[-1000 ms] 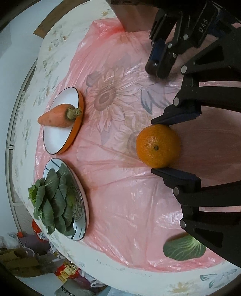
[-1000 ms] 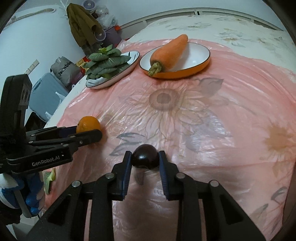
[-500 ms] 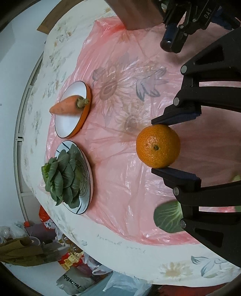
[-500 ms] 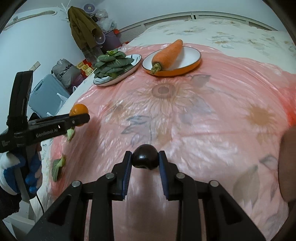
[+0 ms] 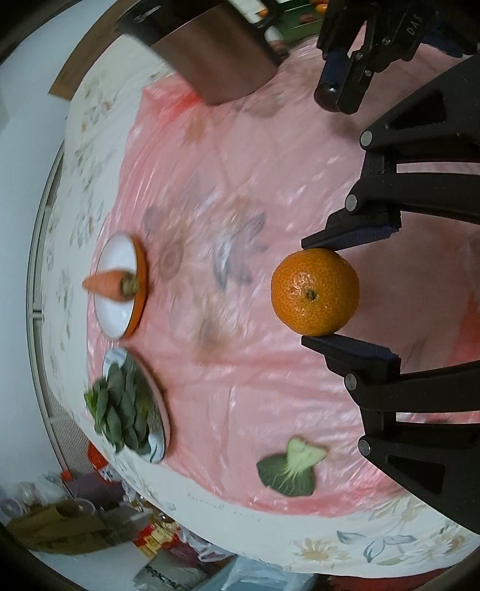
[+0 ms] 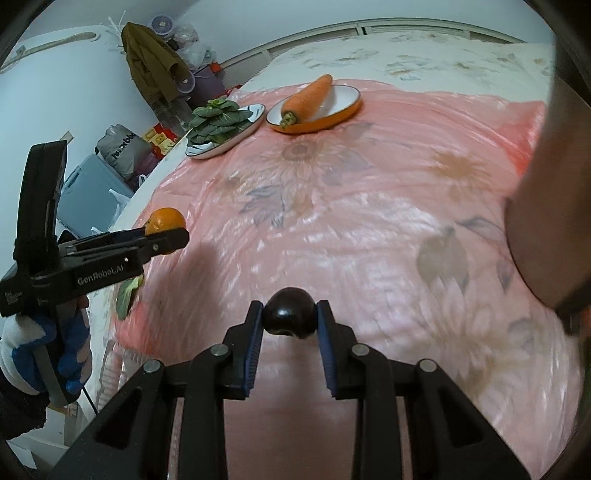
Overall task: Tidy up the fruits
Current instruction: 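Carry the plum to the green tray with the right gripper while the left carries the orange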
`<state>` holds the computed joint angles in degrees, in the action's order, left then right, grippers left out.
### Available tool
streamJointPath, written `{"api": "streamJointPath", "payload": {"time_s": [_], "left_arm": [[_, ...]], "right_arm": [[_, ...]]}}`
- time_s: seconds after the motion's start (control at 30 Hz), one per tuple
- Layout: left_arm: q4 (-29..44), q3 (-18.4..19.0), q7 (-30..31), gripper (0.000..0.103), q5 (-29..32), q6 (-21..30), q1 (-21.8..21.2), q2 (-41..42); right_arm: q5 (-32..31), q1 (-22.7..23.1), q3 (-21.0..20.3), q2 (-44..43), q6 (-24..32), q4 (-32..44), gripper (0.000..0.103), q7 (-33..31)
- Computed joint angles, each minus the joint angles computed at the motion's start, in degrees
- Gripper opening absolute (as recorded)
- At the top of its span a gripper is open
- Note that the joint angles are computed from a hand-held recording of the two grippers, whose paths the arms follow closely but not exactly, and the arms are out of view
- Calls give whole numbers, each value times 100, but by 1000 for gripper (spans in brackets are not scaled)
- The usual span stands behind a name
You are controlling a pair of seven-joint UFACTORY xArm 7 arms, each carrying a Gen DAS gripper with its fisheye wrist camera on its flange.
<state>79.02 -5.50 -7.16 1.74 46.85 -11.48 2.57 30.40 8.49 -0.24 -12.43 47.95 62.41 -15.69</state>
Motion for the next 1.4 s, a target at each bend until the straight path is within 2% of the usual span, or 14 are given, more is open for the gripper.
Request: {"api": "streamJointPath", "payload": {"time_s": [0.33,0.63,1.03,1.4], "left_arm": [[-246,-234,-52,39,177,40,-335,-224],[19,-455,-21,39,61,222,-733,-136],[651,-711,9,39,-35,590,-1343,242],[1700,-862,57,39,-29,849,-2004,1024]], "right_arm": [[-324,-190,-227,-910,327,-696,24,278],[-732,-499,-526,-1653,716,-1068,24,514],[-1209,-1074,-948,-2215,1099,-1217,24,624],[-1532,-1596,-1287,-2391,1278,-1208,24,523]]}}
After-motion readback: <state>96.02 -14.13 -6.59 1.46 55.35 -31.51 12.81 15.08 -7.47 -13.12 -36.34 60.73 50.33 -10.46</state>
